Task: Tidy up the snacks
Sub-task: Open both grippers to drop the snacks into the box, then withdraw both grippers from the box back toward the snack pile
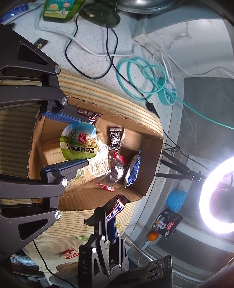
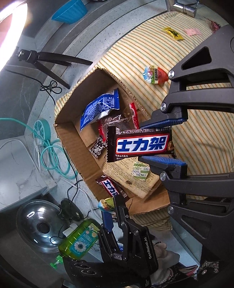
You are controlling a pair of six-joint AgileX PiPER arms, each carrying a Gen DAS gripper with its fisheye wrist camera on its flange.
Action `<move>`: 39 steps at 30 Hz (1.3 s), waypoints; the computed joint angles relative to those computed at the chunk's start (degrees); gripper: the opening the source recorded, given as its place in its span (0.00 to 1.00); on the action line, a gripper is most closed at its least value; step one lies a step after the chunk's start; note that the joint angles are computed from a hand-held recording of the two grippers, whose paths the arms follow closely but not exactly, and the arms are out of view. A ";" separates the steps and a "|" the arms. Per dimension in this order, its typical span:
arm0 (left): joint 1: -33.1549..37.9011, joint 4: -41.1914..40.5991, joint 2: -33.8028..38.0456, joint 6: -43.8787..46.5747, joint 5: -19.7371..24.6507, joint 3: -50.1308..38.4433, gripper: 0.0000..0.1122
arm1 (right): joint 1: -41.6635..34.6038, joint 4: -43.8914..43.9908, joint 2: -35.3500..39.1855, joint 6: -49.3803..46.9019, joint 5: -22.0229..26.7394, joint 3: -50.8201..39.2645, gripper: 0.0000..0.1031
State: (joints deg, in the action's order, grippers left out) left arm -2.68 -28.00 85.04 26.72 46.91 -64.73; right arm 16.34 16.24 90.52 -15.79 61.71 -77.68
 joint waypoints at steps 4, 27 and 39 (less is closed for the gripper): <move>0.10 0.37 -0.13 0.03 0.11 0.01 0.36 | 1.09 -1.34 -0.14 0.92 -1.10 0.29 0.39; -4.86 1.49 -1.65 -3.25 -0.04 -2.97 0.46 | -4.19 -0.53 -7.06 -1.03 -1.01 3.47 0.65; -10.72 -0.26 -0.39 -3.84 0.49 -5.18 0.46 | -22.62 4.21 -14.59 -7.37 3.80 6.56 0.69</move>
